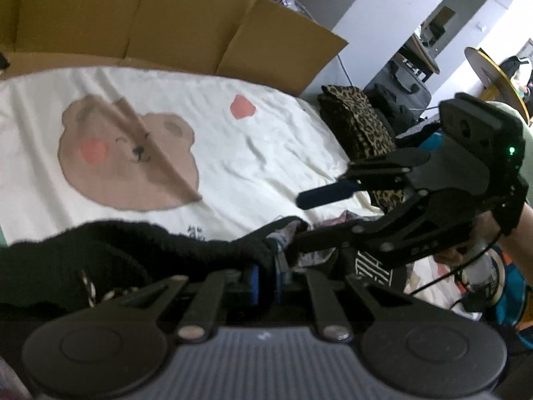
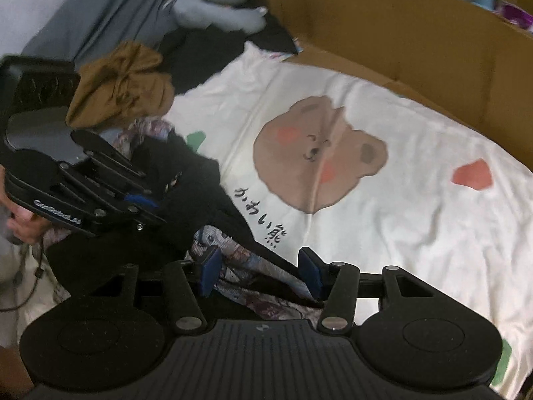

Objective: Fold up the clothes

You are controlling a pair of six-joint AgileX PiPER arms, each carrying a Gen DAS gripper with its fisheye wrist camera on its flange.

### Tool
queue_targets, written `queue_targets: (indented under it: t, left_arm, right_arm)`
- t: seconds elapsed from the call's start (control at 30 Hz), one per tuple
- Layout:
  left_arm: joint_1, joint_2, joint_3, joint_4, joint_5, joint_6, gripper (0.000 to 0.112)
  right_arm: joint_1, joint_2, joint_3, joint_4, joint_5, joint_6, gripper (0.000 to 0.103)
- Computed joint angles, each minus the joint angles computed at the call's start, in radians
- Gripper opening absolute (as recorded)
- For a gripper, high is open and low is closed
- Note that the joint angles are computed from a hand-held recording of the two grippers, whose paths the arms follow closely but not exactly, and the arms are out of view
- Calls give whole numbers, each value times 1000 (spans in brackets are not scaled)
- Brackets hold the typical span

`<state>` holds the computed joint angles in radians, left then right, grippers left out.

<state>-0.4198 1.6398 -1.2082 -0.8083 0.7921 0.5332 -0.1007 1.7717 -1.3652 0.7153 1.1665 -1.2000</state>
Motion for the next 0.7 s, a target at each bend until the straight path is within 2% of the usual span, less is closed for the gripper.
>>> queue_targets:
  t: [0.1,0.17,0.2,0.23,0.33,0.4,0.53,0.63,0.7]
  left_arm:
    - [8,-6,24,-23,0,28,9]
    - [15,-5,31,-31,6,38,10]
    - [18,0,30,-30,11,30,10]
    - [20,6,28,-28,17,18,11]
    - [35,27,19,-25,25,-72,27]
    - [76,34,56,-130,14,-93,45]
    - [127,67,79,-265,26,-109,47]
    - [142,87,71,-318,51,-95,47]
    - [137,96,64,-322,53,-88,43]
  right_arm:
    - [29,13,20,-4,-3,-51,57]
    - [54,6,47,-34,-31,-84,33]
    - [66,3,60,-50,-45,-95,8]
    - [70,0,70,-51,-52,-100,2]
    - [53,-16,94,-29,-60,-119,1]
    - [52,-31,105,-29,-72,-125,1]
    - [51,-54,118,-27,-74,-145,1]
    - [54,-62,126,-30,-80,-156,1]
    - [54,-66,128,-31,-78,-161,1]
